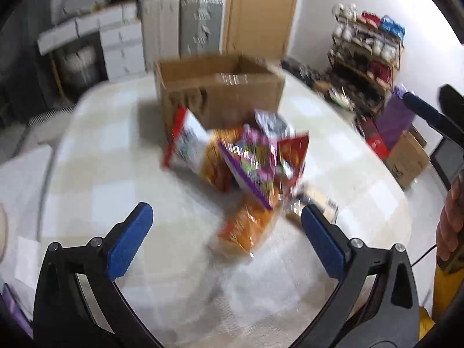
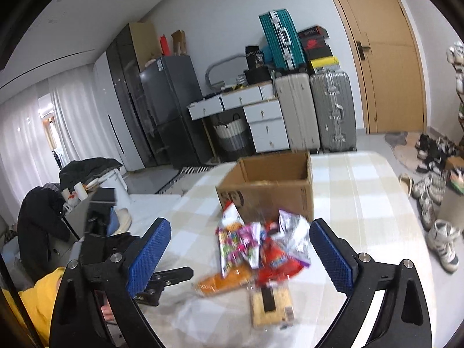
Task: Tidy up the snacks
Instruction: 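Move both tools back to the snack pile, then grasp the bread roll pack with the left tool while the right tool grasps the cracker pack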
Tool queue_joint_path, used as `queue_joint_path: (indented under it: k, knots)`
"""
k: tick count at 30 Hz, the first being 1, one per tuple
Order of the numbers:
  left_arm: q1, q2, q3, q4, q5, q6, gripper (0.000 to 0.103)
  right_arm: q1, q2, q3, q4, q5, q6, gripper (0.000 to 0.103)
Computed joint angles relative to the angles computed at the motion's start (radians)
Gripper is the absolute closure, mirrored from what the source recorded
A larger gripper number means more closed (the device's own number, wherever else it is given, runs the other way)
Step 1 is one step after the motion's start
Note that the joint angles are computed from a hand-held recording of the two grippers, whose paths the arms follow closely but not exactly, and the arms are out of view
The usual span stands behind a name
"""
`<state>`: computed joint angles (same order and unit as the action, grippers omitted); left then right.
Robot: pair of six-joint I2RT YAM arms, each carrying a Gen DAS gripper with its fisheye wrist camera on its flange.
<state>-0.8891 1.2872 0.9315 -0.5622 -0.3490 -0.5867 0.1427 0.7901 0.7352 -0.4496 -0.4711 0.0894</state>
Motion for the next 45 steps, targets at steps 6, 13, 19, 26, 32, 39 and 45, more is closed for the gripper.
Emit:
queue_joint_path:
  k: [6, 13, 19, 26, 32, 39, 45]
  knots:
    - [0.047, 0.1, -0.015, 0.088, 0.121, 0.045, 0.001, -0.11, 0.057, -0.107, 0.034, -0.117, -0.027, 0.005]
    - [0.15, 0.243, 0.038, 0.175, 0.263, 0.099, 0.003, -0.137, 0.192, -0.159, 0.11, -0.151, -0.039, 0.005]
    - [0.178, 0.344, 0.066, 0.251, 0.345, 0.107, 0.033, -0.082, 0.296, -0.181, 0.176, -0.099, -0.037, 0.005]
    - [0.188, 0.4, 0.072, 0.314, 0.407, 0.118, 0.063, 0.04, 0.359, -0.193, 0.218, 0.06, -0.066, 0.005]
    - [0.189, 0.419, 0.083, 0.32, 0.418, 0.111, 0.064, 0.112, 0.387, -0.197, 0.24, 0.14, -0.06, 0.005]
    - [0.198, 0.39, 0.054, 0.336, 0.424, 0.101, 0.065, 0.115, 0.414, -0.19, 0.253, 0.132, -0.046, 0.005]
    - [0.196, 0.317, -0.001, 0.348, 0.422, 0.099, 0.066, 0.122, 0.427, -0.184, 0.246, 0.14, -0.028, 0.005]
